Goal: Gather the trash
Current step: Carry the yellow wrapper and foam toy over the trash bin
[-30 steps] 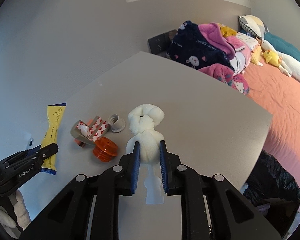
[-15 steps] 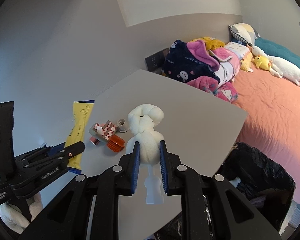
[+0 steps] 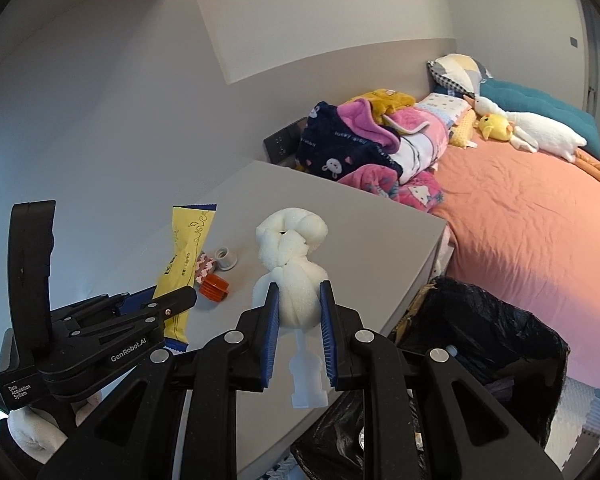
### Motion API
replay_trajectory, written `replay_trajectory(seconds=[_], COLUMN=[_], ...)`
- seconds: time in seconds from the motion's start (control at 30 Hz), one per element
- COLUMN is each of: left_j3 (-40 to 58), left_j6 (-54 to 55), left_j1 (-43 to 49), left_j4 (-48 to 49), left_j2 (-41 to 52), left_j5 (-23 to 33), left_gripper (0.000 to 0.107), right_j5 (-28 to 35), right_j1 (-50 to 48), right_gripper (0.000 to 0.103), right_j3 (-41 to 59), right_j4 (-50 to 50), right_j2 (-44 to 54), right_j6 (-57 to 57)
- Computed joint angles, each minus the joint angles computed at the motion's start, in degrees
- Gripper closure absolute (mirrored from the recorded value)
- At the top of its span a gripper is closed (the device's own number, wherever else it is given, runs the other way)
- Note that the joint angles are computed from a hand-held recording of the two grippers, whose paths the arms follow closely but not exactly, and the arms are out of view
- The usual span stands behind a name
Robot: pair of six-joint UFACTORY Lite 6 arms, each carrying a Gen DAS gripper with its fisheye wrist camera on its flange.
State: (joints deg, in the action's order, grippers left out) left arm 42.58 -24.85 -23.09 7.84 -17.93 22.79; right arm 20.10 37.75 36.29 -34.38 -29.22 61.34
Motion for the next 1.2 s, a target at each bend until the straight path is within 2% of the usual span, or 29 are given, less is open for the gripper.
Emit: replay_trajectory(seconds=[0.27,0.57,0.87,1.2], left_j3=[1.5,5.5,11.3,18.6], left_j6=[-5.9,-9.7,-12.1,-10.3], left_j1=[-5.7,-10.9,-16.1,-21.1], left_j4=[4.2,6.8,8.9,7.5], left_j2=[1.9,6.7,12.8,19.7], left_j5=[-0.4,-1.0,-1.6,-1.4], left_gripper=[0.078,0.077,0.077,0.077], right_j5=[3.3,5.6,7.8,11.7], right_j1=[-1.6,-6.9,-16.7,-33.9], right_gripper=[0.082,0.082,0.082,0.082], right_j3=[-3.8,-6.8,-9.1,-11.5], right_j4=[1.8,8.0,19.7,39.9], right_j2=[-7.4,-14.5,-21.5,-29.1], right_j6=[-1.6,-9.6,-24.4,-49.6])
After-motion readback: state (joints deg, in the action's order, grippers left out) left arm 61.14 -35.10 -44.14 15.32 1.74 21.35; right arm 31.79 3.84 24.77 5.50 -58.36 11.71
